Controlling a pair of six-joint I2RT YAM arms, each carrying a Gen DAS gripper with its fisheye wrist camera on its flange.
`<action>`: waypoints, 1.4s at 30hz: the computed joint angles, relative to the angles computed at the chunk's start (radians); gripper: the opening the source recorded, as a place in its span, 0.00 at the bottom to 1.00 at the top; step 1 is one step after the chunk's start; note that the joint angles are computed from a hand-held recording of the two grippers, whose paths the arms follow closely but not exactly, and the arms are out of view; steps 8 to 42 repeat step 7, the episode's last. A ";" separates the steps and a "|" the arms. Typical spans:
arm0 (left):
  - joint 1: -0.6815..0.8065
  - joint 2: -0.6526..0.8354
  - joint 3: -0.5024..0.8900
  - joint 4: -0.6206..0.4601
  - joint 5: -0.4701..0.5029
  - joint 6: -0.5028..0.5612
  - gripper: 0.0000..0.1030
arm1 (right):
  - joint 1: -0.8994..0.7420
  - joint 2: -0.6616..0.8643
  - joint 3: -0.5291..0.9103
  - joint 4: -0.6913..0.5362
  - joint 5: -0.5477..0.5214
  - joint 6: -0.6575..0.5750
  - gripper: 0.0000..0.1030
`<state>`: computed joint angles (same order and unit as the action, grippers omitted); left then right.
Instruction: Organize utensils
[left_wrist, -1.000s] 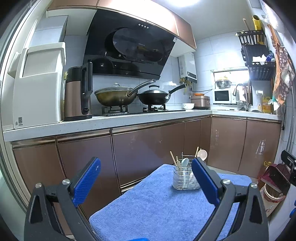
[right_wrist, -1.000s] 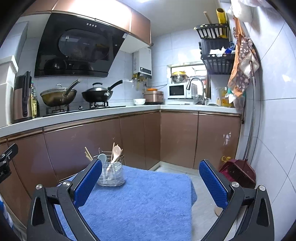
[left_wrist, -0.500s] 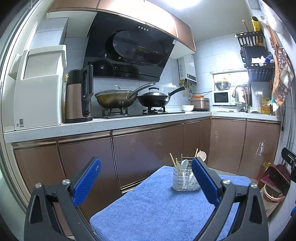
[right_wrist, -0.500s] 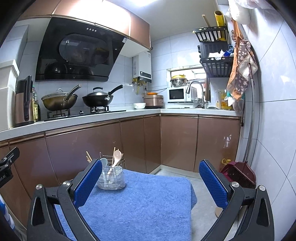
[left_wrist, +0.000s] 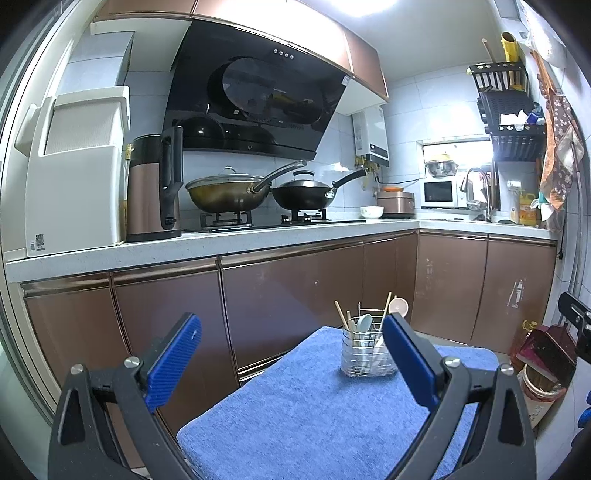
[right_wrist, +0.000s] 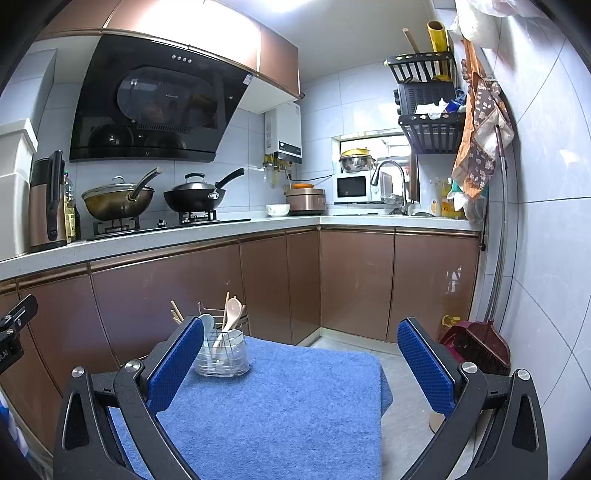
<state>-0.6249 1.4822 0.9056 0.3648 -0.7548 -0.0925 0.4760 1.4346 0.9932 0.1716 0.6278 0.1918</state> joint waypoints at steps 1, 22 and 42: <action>0.002 -0.002 0.000 -0.005 0.005 -0.002 0.96 | 0.000 -0.001 -0.001 0.000 -0.001 0.000 1.00; 0.008 -0.029 -0.003 -0.043 0.038 -0.019 0.96 | 0.002 -0.002 -0.001 0.002 0.001 -0.003 1.00; 0.008 -0.029 -0.003 -0.043 0.038 -0.019 0.96 | 0.002 -0.002 -0.001 0.002 0.001 -0.003 1.00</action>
